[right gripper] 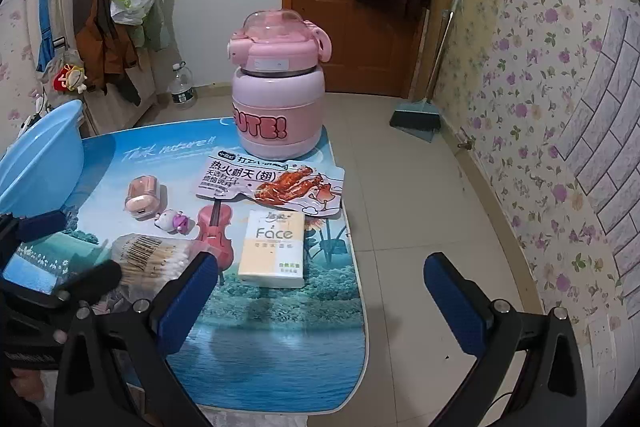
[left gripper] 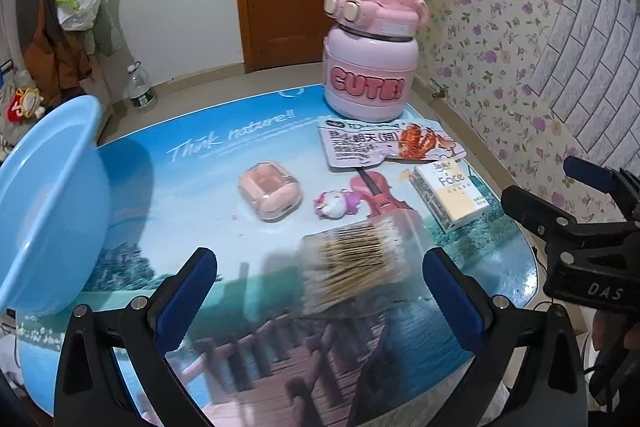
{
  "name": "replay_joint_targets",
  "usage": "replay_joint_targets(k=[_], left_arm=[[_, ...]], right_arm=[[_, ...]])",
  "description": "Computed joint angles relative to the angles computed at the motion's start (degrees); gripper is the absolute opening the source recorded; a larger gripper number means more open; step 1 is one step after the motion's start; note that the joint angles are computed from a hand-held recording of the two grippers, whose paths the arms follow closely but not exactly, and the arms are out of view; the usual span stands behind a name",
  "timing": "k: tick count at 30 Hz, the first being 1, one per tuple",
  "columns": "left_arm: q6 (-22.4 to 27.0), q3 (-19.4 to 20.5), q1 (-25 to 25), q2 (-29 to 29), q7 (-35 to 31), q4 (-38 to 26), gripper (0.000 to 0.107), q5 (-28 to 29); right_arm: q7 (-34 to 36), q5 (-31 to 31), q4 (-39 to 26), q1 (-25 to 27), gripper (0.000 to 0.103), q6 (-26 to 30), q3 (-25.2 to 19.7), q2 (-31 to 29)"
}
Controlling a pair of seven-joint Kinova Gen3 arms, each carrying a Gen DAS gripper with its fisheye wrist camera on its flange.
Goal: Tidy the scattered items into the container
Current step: 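Withdraw both grippers from the basin back over the remaining table items, then move the left gripper onto the bag of cotton swabs and close it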
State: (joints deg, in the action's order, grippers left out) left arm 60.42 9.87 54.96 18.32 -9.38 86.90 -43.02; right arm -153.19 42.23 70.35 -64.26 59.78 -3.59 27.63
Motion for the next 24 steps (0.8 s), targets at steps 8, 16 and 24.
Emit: replay_joint_targets(k=[8,16,24], left_arm=[[-2.6,-0.8,-0.6,2.2,-0.4,-0.8,0.103,1.4],[-3.7,-2.1,-0.8,3.8,-1.5,-1.5,0.103,3.6],[-5.0,-2.9,-1.0,4.6,-2.5,-1.0,0.103,5.2]], right_arm=[[-0.6,-0.2,0.4,0.6,0.103,1.2,0.4,0.0],[-0.4,-0.1,0.4,1.0,0.103,1.9,0.0,0.2],[0.7,-0.6,-0.9,1.0,0.103,2.0,0.2,1.1]])
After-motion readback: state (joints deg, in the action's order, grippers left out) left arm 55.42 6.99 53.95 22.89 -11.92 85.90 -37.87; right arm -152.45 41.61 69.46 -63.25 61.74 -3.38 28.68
